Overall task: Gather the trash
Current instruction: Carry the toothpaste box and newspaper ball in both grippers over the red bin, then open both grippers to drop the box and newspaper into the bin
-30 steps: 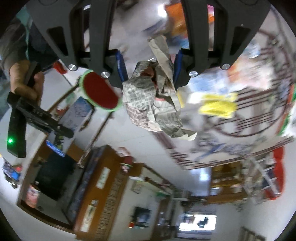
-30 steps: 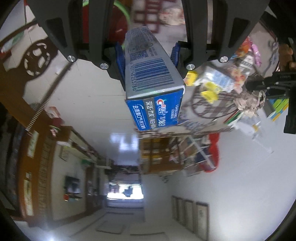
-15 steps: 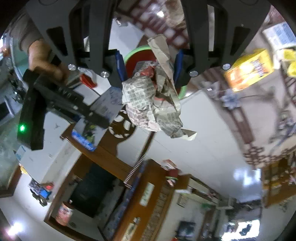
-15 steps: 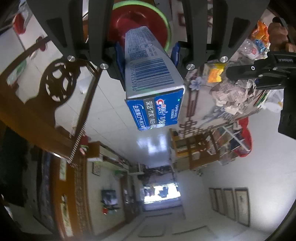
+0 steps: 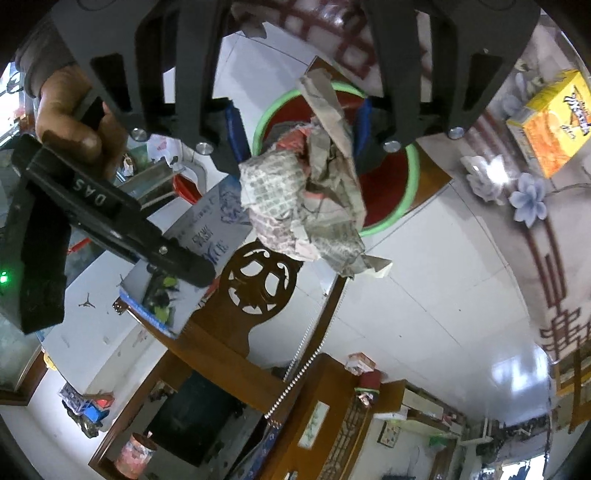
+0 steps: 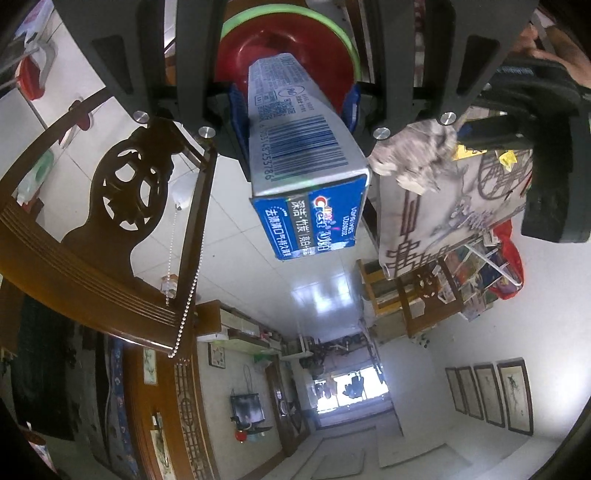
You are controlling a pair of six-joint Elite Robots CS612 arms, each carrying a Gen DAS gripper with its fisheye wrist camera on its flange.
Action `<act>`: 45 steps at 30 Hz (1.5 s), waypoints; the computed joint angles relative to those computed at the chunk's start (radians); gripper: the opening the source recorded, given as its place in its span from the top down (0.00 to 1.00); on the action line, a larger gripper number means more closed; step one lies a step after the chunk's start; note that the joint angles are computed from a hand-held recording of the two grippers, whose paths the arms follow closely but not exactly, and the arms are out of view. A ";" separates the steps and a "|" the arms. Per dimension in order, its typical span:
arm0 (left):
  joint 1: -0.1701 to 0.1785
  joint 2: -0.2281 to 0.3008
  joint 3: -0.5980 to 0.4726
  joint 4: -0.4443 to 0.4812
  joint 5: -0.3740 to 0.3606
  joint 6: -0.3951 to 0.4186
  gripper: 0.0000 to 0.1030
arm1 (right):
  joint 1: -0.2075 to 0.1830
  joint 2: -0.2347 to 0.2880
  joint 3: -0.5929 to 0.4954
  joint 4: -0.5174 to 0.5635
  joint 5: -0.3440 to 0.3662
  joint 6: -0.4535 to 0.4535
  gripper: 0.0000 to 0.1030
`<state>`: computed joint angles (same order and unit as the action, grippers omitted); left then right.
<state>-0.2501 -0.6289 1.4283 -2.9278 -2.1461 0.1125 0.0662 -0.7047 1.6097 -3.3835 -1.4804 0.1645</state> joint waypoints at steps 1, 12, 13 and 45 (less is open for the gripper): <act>0.000 0.001 -0.003 0.008 0.003 0.007 0.44 | 0.001 0.001 -0.003 0.004 -0.004 -0.001 0.59; 0.010 -0.011 0.014 -0.005 0.066 -0.008 0.05 | 0.005 0.004 -0.006 -0.031 -0.023 0.032 0.09; 0.011 -0.017 0.020 -0.001 0.076 0.003 0.05 | 0.006 0.004 -0.006 -0.037 -0.024 0.036 0.07; 0.254 -0.217 0.434 -0.380 0.271 -0.141 0.05 | 0.208 -0.005 -0.005 0.119 0.128 -0.132 0.07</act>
<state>0.0039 -0.8461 1.8628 -3.3076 -1.8755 -0.0290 0.2744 -0.7095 1.6047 -3.2646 -1.3520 0.0320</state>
